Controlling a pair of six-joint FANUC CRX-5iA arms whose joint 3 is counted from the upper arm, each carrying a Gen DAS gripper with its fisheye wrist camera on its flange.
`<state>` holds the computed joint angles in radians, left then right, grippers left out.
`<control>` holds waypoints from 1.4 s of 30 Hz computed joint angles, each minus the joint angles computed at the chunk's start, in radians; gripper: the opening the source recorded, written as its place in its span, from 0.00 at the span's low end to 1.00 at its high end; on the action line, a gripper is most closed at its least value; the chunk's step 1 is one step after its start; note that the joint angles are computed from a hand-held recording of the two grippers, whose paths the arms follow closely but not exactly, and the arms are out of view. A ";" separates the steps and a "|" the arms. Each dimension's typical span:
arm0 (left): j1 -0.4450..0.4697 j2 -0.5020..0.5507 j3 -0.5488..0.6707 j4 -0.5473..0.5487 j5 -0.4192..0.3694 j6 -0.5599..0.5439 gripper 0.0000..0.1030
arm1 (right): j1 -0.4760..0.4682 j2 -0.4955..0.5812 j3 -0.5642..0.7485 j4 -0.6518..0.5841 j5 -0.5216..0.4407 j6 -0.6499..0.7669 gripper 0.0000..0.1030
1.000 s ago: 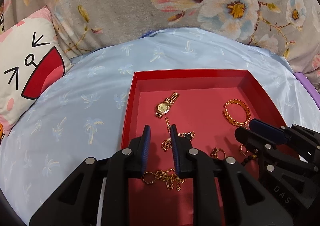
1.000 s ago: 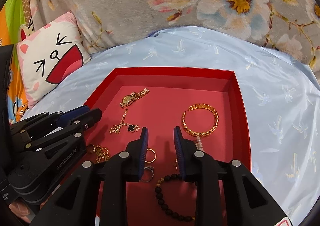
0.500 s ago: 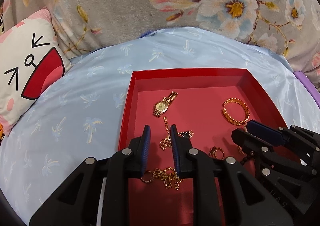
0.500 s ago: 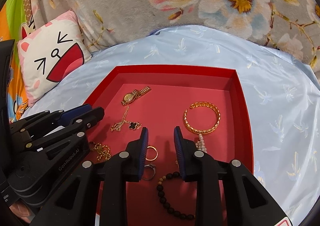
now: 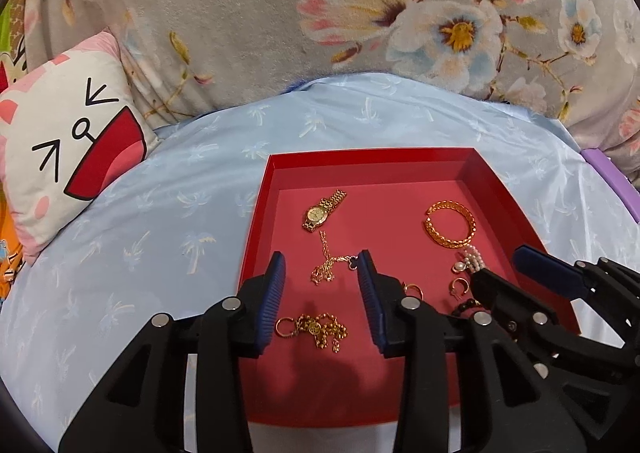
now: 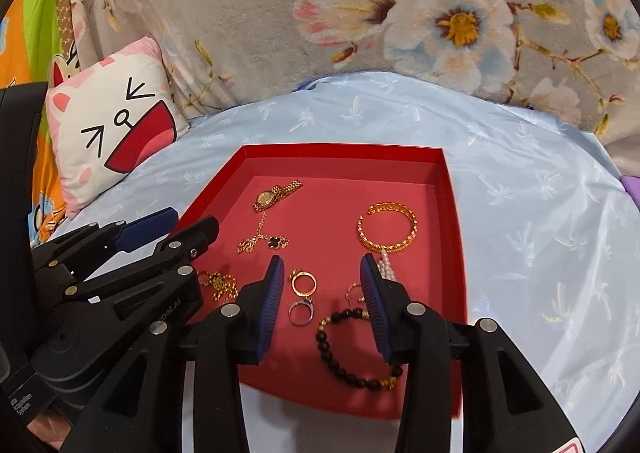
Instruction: Organize jewelry
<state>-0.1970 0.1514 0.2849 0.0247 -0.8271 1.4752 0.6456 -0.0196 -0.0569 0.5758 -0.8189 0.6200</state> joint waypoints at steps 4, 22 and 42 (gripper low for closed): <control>-0.012 -0.042 -0.032 -0.049 0.013 0.057 0.50 | 0.024 -0.044 -0.057 0.063 -0.010 -0.074 0.48; -0.048 -0.205 -0.239 -0.192 0.091 0.223 0.77 | 0.131 -0.183 -0.289 0.261 -0.084 -0.299 0.70; -0.082 -0.216 -0.243 -0.338 0.091 0.327 0.87 | 0.142 -0.154 -0.306 0.310 -0.134 -0.351 0.79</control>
